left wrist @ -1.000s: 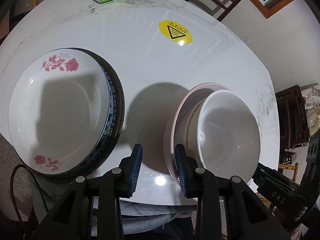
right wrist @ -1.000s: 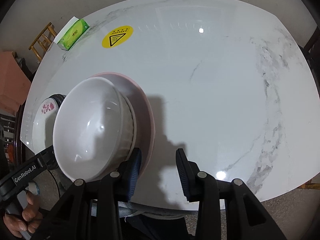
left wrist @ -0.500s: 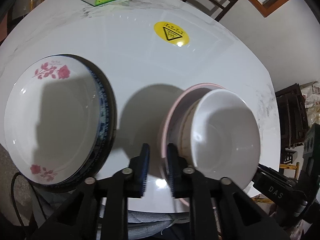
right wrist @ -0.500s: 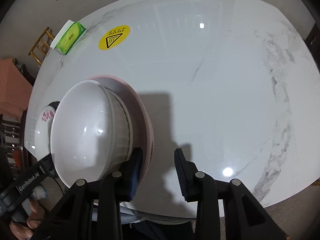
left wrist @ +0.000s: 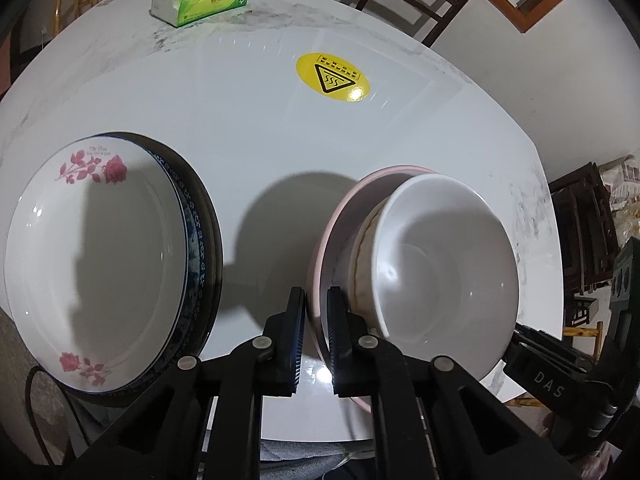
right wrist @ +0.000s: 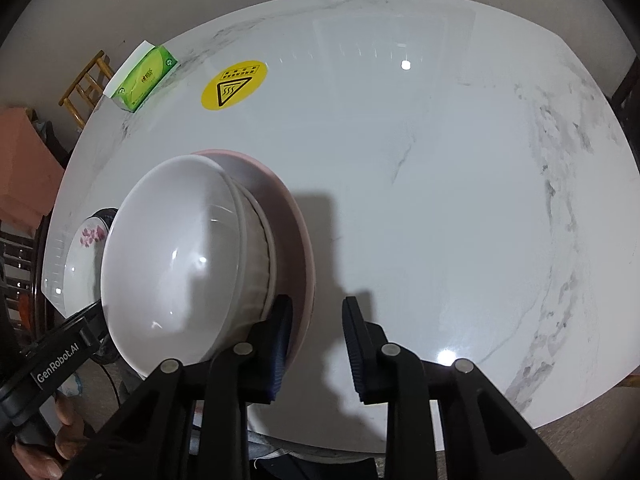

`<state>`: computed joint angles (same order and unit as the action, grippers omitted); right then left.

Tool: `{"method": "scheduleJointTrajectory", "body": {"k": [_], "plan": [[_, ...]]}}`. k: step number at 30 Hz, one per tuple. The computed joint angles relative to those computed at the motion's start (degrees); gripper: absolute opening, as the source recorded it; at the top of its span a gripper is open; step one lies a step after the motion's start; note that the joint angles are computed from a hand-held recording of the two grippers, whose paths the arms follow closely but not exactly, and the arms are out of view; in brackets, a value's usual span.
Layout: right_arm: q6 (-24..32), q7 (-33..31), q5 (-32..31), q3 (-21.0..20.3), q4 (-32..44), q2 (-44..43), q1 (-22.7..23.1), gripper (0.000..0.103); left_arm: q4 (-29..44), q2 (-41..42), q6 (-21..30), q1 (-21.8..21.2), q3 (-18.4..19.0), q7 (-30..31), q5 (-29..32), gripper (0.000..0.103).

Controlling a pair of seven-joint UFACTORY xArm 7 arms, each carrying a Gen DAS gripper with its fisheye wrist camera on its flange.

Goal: Organize plates and bowls
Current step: 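Grasp the rim of the pink-rimmed bowl with both grippers, then lift the nested bowls with both grippers and carry them toward the plate stack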

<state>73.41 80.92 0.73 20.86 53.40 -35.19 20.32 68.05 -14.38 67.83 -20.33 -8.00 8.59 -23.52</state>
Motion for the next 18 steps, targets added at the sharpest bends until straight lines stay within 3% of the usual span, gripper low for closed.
{"method": "scheduleJointTrajectory", "body": {"k": [18], "plan": [[1.88,-0.85,-0.91,0.11,1.78,1.73,0.25,0.026,0.48,0.38,-0.26,-0.19,-0.15,0.19,0.25,0.007]]}}
